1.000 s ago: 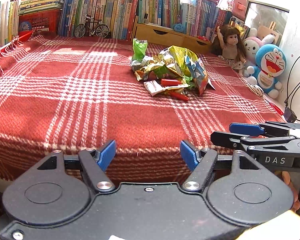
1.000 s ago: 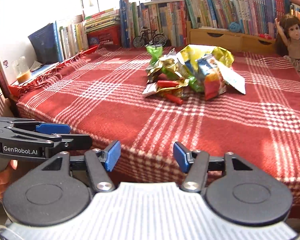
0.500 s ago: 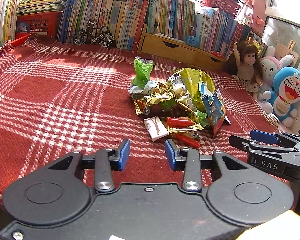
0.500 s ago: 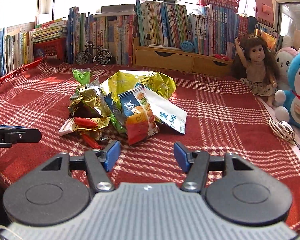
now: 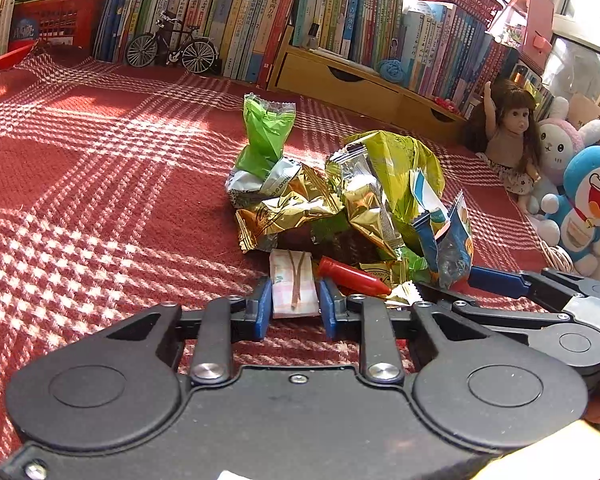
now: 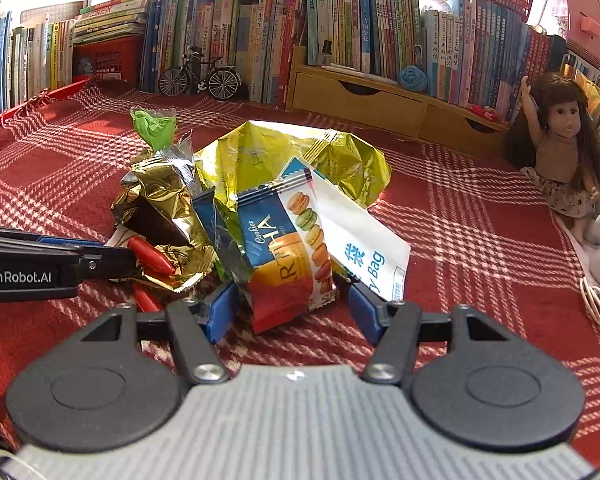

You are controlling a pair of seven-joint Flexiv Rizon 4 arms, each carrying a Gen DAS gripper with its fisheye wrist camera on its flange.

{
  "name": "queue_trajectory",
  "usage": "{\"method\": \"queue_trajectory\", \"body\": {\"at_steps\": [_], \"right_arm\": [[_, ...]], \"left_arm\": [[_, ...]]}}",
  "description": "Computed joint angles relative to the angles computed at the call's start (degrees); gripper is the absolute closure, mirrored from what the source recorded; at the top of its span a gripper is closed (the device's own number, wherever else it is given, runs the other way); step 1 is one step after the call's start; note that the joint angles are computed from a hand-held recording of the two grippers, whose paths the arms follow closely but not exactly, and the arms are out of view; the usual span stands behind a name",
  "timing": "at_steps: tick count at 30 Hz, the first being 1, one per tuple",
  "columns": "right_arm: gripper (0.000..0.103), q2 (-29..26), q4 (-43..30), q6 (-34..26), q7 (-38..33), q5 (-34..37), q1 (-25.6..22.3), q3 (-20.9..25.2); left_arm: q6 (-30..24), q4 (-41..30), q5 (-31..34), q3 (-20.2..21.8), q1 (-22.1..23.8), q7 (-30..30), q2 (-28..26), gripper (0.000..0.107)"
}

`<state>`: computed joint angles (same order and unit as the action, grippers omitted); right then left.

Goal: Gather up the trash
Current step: 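Grasp the white paper scrap with the left gripper while the right approaches the wrappers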

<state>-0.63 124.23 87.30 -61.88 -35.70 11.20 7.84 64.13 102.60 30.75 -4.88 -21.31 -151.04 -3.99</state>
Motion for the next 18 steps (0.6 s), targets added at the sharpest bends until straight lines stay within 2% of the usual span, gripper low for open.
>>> {"method": "queue_trajectory", "body": {"at_steps": [2,4,6,12,14,18], "right_arm": [[0.030,-0.7,-0.9,-0.9,-3.3,5.4,0.7,0.8],[0.047,-0.6,-1.1,-1.4,-5.4,8.5,1.2,1.3],[0.055,-0.1,-0.4,-1.0,-5.6,8.4,1.3,1.2],[0.055,2.1,1.6,0.6,-4.1,6.4,0.7,1.5],[0.055,2.7,2.0,0.8,-1.7,3.8,-0.1,1.6],[0.052,4.0,2.3,-0.7,-1.5,4.1,-0.3,2.2]], "left_arm": [[1.0,0.7,0.0,0.2,0.2,-0.2,0.4,0.084],[1.3,1.2,1.4,0.2,0.2,-0.7,1.3,0.085],[1.0,1.5,3.7,0.0,0.3,-1.6,2.5,0.085],[-1.1,2.0,9.1,-2.3,1.3,-3.8,5.6,0.085],[-1.3,2.5,9.4,-3.0,1.7,-3.8,6.5,0.084],[-1.7,4.0,9.0,-4.2,2.7,-4.1,8.6,0.084]]}}
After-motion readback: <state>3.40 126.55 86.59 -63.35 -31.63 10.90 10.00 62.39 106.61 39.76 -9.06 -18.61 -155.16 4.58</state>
